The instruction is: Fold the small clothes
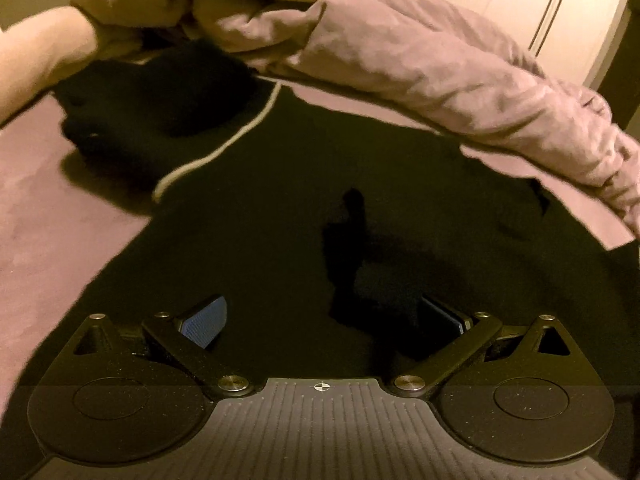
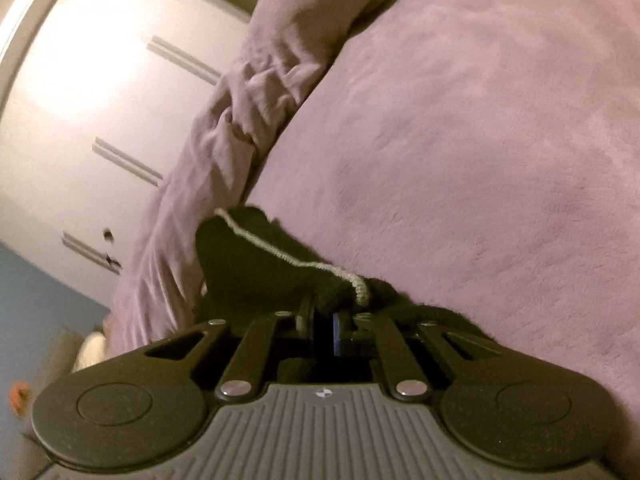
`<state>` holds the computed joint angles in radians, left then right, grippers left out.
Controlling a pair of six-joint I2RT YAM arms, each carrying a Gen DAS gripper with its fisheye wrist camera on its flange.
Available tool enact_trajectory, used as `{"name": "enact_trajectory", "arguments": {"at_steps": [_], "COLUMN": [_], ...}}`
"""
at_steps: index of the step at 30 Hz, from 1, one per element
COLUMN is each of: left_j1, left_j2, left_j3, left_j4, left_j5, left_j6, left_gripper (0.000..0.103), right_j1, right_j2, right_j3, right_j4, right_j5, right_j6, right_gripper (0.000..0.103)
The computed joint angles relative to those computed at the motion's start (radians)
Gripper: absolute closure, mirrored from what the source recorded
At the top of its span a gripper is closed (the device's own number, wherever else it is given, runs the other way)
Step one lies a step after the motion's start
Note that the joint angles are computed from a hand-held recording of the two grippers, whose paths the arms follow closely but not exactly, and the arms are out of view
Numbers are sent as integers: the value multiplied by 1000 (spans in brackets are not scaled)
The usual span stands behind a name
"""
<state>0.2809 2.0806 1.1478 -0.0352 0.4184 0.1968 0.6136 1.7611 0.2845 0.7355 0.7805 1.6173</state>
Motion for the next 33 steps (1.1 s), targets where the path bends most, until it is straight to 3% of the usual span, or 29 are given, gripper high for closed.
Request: {"name": "enact_trajectory", "arguments": {"at_steps": [2, 7, 10, 12, 16, 19, 21, 23, 24, 27, 29, 31, 33], "left_j1": [-12, -47, -64, -66, -74, -69, -64, -74, -82, -79, -64, -63, -76], "left_j2": [45, 147, 174, 177, 188, 192, 208, 199, 187, 109, 51, 16, 34], "left_j3": [55, 199, 243, 251, 270, 276, 315, 321, 317, 257, 205, 179, 194], "left_j4": [-16, -85, -93, -94, -113, -123, -176, -176, -165, -71, 30, 84, 87], "left_j5": [14, 73, 62, 72, 72, 96, 134, 126, 121, 213, 316, 333, 254], "left_j6": [-12, -2, -15, -15, 20, 72, 85, 81, 88, 71, 45, 35, 58], "left_gripper": [0, 0, 1, 13, 21, 44, 73, 90, 92, 92, 92, 91, 69], "right_j1": [2, -30, -22, -22, -6, -2, -7, -16, -18, -20, 14, 54, 85], "right_j2": [9, 85, 98, 108, 120, 108, 90, 59, 36, -23, -57, -77, -88], "right_j3": [0, -66, -55, -55, -49, -48, -44, -26, -13, 3, -9, -7, 39], "right_j4": [57, 297, 298, 320, 325, 302, 271, 198, 147, 41, 33, 19, -109], "right_j5": [-12, -55, -50, -47, -21, -22, -33, -51, -54, -54, 19, 103, 162], "right_j6": [-66, -61, -99, -108, -112, -102, -106, -112, -119, -123, -132, -155, -133], "right_gripper": [84, 83, 83, 83, 83, 83, 83, 84, 85, 90, 91, 91, 91]}}
